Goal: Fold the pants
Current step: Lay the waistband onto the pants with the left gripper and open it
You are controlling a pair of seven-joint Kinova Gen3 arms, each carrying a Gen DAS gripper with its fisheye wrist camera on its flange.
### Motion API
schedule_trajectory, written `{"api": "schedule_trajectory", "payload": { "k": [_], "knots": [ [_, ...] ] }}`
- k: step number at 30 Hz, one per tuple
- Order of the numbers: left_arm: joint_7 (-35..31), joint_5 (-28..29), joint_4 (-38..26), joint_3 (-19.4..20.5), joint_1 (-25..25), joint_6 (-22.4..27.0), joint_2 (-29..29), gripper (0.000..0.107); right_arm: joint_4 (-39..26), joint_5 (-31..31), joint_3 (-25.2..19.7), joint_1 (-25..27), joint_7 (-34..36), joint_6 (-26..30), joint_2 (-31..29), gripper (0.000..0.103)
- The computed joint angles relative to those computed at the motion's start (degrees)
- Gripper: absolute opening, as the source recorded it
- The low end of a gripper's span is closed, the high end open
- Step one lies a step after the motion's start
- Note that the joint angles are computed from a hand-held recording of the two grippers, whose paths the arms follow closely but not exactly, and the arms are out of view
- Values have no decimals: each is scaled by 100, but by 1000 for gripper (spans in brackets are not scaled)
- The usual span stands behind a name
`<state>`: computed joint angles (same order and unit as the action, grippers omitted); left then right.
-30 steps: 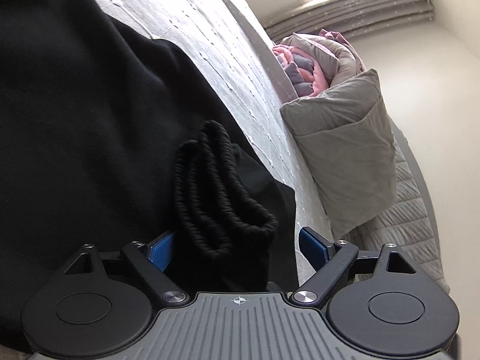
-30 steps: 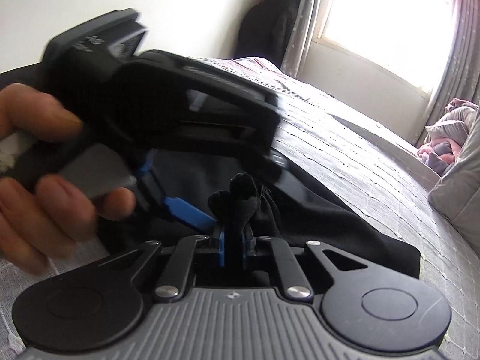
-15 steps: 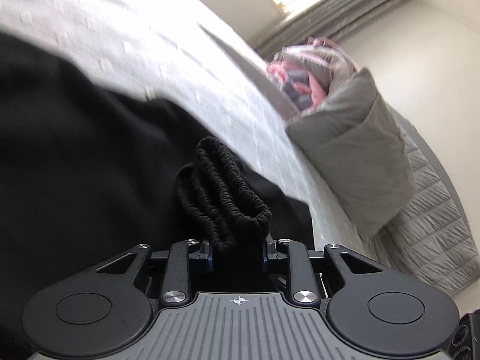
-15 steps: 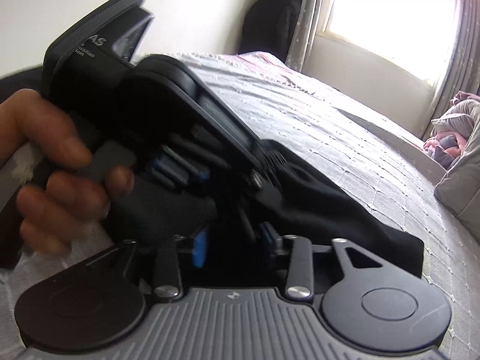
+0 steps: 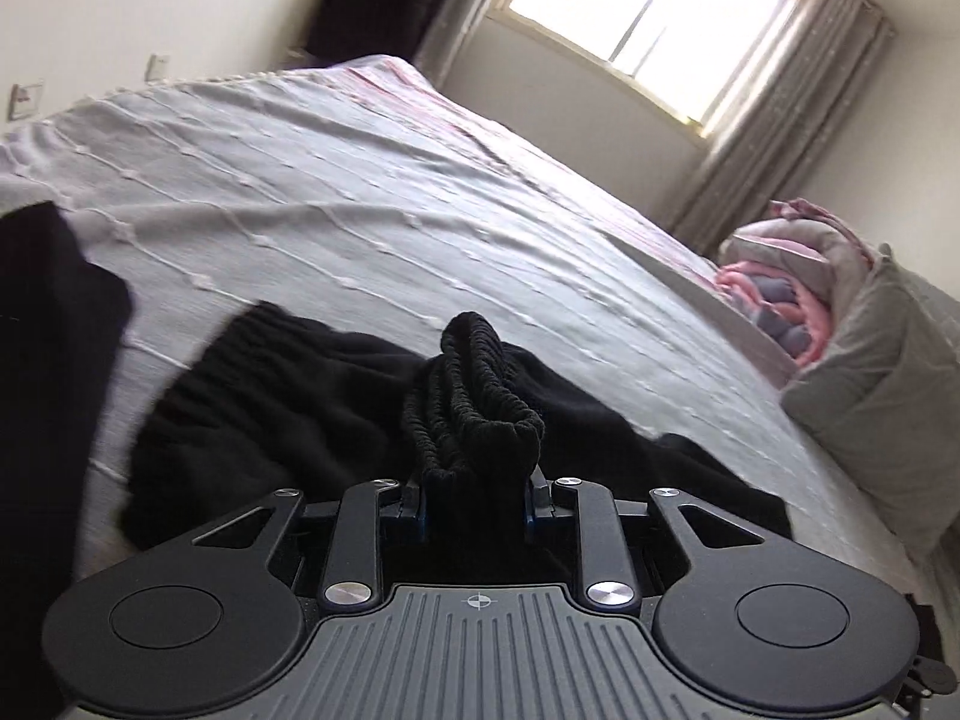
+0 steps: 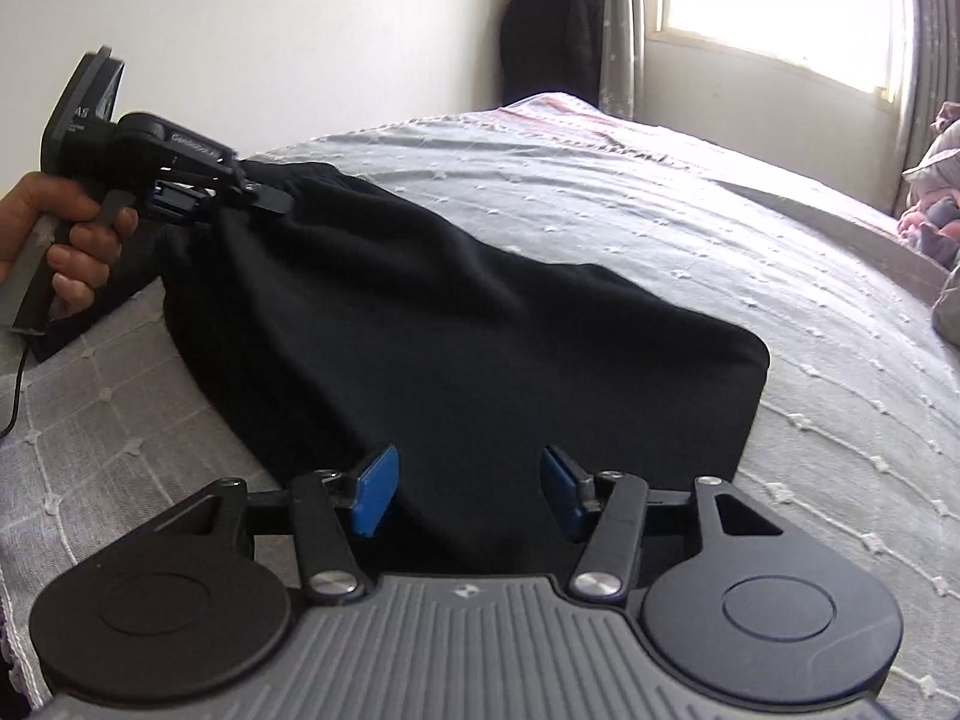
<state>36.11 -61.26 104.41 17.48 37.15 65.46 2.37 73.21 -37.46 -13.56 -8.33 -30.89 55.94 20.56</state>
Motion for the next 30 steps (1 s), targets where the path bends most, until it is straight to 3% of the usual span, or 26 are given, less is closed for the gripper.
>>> {"api": "schedule_trajectory", "payload": {
  "k": [3, 5, 14, 16, 20, 23, 25, 26, 28, 30],
  "knots": [
    [-428, 225, 31, -497, 458, 76, 11, 24, -347, 194, 88, -146, -446, 270, 226, 84],
    [-893, 310, -279, -729, 780, 397, 296, 24, -611, 410, 165, -282, -890, 477, 390, 84],
    [-2415, 841, -1270, -1038, 1297, 1569, 916, 25, -924, 475, 67, -187, -1434, 758, 599, 85],
    [-2649, 881, -1378, -978, 1223, 1661, 988, 29, -879, 465, 58, -149, -1508, 774, 544, 85],
    [-2333, 730, -1238, -337, 732, 1685, 806, 35, -980, 547, 63, -198, -1577, 825, 569, 86],
    [-2289, 493, -1550, -719, 1307, 2308, 970, 43, -897, 456, 21, -126, -1519, 697, 483, 86],
    [-2468, 333, -1819, -1184, 1838, 2775, 1143, 59, -854, 186, -44, 40, -1441, 638, 448, 86],
    [-2476, 198, -1909, -1324, 2029, 2971, 1212, 61, -835, 67, -55, 100, -1445, 604, 432, 86],
    [-2308, -87, -1930, -1284, 2101, 3086, 1229, 61, -742, 16, -11, 85, -1535, 437, 376, 86],
    [-2158, -342, -1867, -840, 1804, 2827, 1197, 61, -724, 252, 75, -84, -1673, 346, 351, 83]
  ]
}}
